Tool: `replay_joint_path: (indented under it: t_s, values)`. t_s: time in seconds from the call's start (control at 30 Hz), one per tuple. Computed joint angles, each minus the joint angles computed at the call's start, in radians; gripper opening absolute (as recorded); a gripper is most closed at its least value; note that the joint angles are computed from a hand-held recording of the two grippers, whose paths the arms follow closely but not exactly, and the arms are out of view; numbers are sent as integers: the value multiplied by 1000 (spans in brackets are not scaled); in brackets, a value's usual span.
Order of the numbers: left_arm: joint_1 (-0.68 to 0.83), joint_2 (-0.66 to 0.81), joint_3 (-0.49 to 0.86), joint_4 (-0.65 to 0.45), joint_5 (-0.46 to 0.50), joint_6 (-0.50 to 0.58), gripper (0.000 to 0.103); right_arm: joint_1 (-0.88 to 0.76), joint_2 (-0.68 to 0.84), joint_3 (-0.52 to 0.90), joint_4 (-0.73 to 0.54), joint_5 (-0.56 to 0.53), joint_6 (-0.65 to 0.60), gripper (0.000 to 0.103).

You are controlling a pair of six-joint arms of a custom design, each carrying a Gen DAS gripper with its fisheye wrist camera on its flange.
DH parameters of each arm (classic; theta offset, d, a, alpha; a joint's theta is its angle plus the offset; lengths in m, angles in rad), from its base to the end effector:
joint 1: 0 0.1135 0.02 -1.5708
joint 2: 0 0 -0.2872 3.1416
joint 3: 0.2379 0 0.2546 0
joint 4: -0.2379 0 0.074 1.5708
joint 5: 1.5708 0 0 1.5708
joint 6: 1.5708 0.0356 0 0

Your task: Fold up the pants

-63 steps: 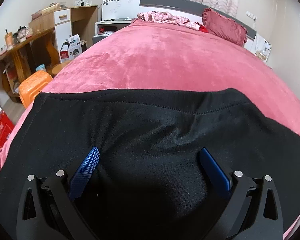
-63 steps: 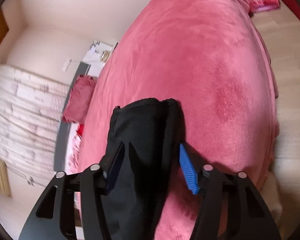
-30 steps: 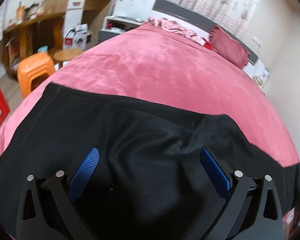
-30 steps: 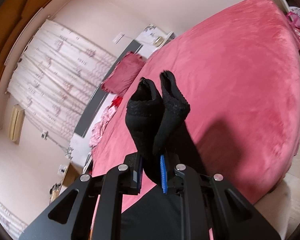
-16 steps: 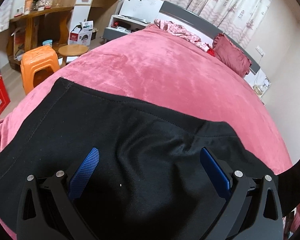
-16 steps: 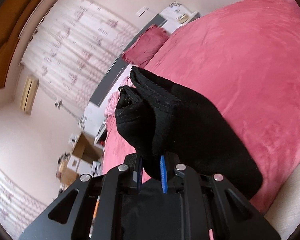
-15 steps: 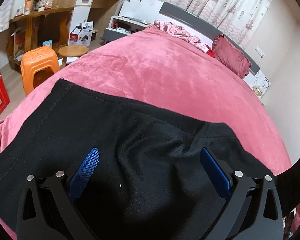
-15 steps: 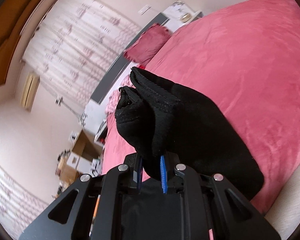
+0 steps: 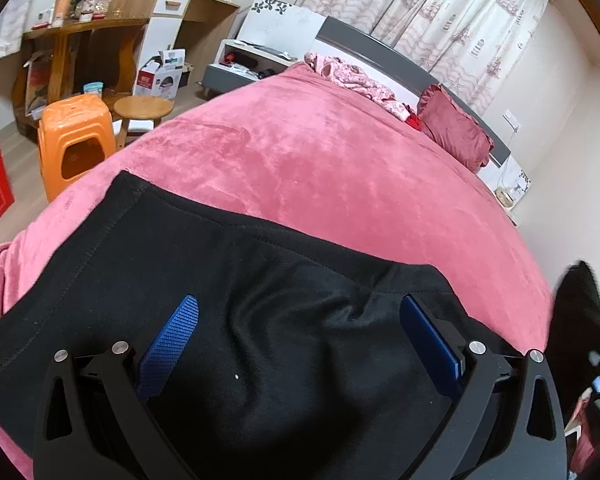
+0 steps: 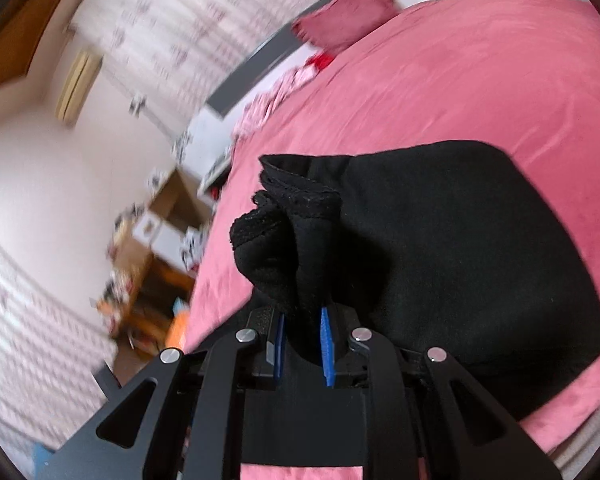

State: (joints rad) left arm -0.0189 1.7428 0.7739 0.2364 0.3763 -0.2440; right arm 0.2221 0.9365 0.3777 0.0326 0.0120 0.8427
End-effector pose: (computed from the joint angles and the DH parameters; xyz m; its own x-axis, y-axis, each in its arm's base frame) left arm 0.3380 -0.0195 0.1549 -0.7190 -0.2111 -0.6621 0.1206 0.9004 -0.4181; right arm 0.1817 0.0406 0.2095 -0.4829 0.6561 -0.5799 0.2259 0.7332 0.6415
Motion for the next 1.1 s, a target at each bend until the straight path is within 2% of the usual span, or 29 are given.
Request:
replay_joint_path:
  t_s: [0.23, 0.37, 0.47, 0.5, 0.53, 0.67, 0.73, 0.8, 0.83, 0.93, 1.0, 1.07, 1.1]
  values:
    - [-32, 5, 3, -22, 36, 40, 100, 105, 272, -41, 156, 24, -42, 15]
    - [-58, -14, -9, -15, 54, 53, 100, 168, 373, -32, 162, 48, -111, 23]
    - [-84, -17, -10, -21, 62, 64, 100, 195, 393, -31, 182, 27, -158, 47]
    - [-95, -16, -7, -30, 67, 67, 100, 200, 378, -30, 172, 11, -176, 61]
    - [-103, -12, 0, -39, 73, 69, 100, 200, 368, -32, 169, 1, -185, 67]
    - [-129, -1, 42, -114, 154, 42, 100, 149, 164, -101, 156, 8, -180, 67]
    - [-145, 12, 64, -130, 191, 17, 100, 61, 39, -129, 118, 12, -174, 67]
    - [-180, 49, 124, -192, 213, 4, 100, -108, -55, -143, 65, -30, -185, 64]
    - [-206, 86, 179, -253, 221, -3, 100, -159, -51, -136, 59, -39, -192, 55]
    - [-259, 161, 250, -296, 264, -41, 100, -392, 2, -123, 44, -141, -262, 34]
    - [-290, 209, 290, -324, 314, -27, 99, -503, 89, -105, 63, -200, -306, 29]
    - [-337, 220, 296, -325, 285, 10, 85, -564, 172, -83, 91, -231, -324, 27]
    - [-362, 216, 292, -329, 265, 53, 54, -581, 191, -75, 99, -244, -323, 26]
